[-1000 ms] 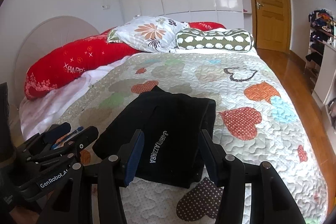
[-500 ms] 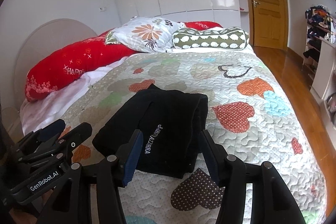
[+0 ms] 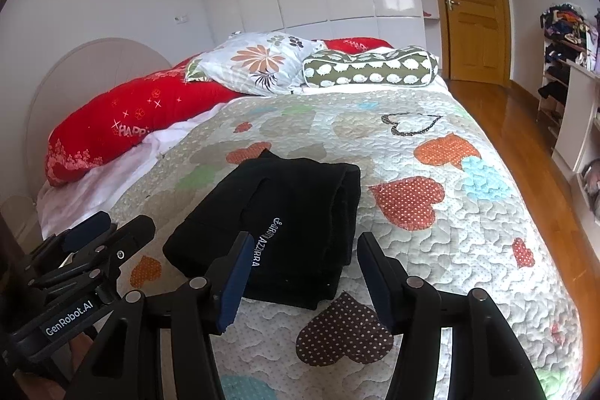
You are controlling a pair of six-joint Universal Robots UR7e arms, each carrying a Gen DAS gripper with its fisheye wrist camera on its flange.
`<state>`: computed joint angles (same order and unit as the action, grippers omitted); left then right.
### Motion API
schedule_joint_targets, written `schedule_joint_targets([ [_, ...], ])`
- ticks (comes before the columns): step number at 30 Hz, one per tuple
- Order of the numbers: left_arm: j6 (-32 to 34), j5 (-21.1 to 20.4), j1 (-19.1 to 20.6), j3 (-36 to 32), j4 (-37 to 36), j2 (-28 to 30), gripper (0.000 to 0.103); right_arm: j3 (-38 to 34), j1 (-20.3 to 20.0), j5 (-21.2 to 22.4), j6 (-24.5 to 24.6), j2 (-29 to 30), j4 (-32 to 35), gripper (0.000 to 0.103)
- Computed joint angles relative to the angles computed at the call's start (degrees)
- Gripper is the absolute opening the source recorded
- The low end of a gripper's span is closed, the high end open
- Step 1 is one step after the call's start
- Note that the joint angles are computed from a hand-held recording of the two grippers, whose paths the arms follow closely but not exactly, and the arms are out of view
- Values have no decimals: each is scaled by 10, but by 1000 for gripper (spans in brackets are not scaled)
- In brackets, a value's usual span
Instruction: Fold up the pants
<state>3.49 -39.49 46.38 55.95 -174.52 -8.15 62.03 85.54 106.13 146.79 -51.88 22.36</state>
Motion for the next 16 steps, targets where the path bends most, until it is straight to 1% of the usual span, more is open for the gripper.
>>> schedule_joint_targets([
  [10, -2, 0, -1, 0, -5, 0, 78, 5, -1, 3, 0, -2, 4, 56],
  [14, 5, -1, 0, 14, -26, -5, 78, 6, -3, 5, 2, -5, 4, 56],
  [16, 3, -4, 0, 18, -24, -8, 78, 5, -6, 5, 3, -5, 5, 56],
])
